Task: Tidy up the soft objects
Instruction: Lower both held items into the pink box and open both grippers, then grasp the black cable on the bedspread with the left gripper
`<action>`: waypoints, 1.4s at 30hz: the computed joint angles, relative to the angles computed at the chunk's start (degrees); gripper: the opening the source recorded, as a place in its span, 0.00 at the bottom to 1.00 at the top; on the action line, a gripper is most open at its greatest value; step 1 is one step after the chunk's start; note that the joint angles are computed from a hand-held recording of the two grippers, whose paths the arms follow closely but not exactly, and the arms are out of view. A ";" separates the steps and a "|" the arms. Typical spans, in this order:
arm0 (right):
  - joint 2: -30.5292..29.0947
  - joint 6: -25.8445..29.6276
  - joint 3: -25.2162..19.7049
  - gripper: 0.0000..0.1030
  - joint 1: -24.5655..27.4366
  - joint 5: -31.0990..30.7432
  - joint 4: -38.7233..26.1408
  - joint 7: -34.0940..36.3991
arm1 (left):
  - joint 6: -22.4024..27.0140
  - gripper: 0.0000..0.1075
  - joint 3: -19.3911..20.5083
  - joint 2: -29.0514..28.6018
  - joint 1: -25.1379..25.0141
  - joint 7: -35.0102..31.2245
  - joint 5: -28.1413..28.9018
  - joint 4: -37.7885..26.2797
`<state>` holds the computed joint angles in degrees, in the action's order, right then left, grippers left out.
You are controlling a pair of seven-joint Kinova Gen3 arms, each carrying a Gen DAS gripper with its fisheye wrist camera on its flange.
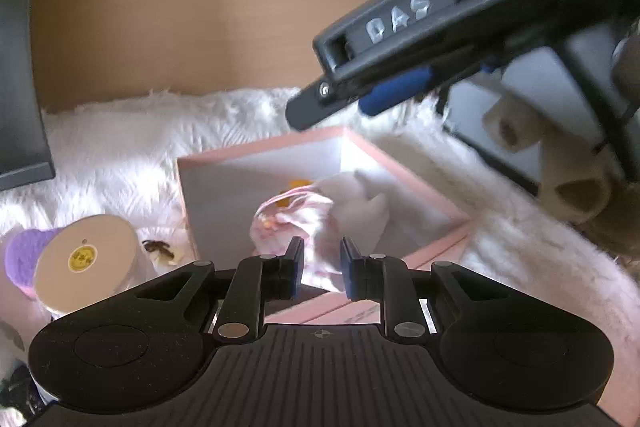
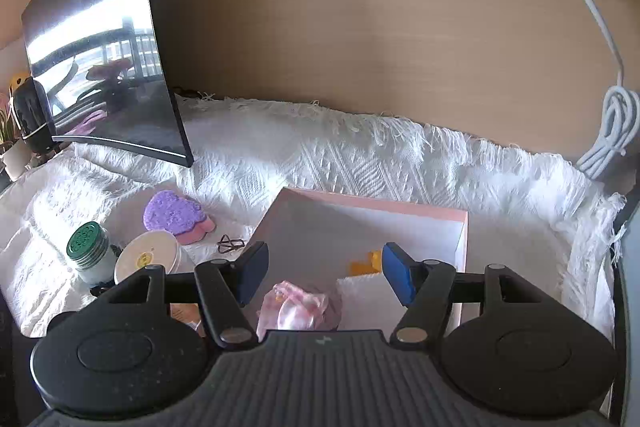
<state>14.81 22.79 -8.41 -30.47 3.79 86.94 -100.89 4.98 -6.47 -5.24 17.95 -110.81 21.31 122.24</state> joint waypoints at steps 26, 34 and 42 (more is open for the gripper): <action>-1.34 -9.10 -9.43 0.62 -2.19 -9.71 13.91 20.47 | -6.00 0.20 4.98 -18.94 -34.72 19.84 5.88 22.12; 2.14 -13.91 -9.83 0.63 -3.00 -11.44 16.62 22.28 | -12.33 0.20 14.54 -15.52 -34.23 1.53 17.17 22.00; 2.55 -16.66 -12.76 0.63 -0.83 -8.63 19.01 21.73 | -19.94 0.21 35.44 -8.15 -47.77 -17.11 31.19 18.23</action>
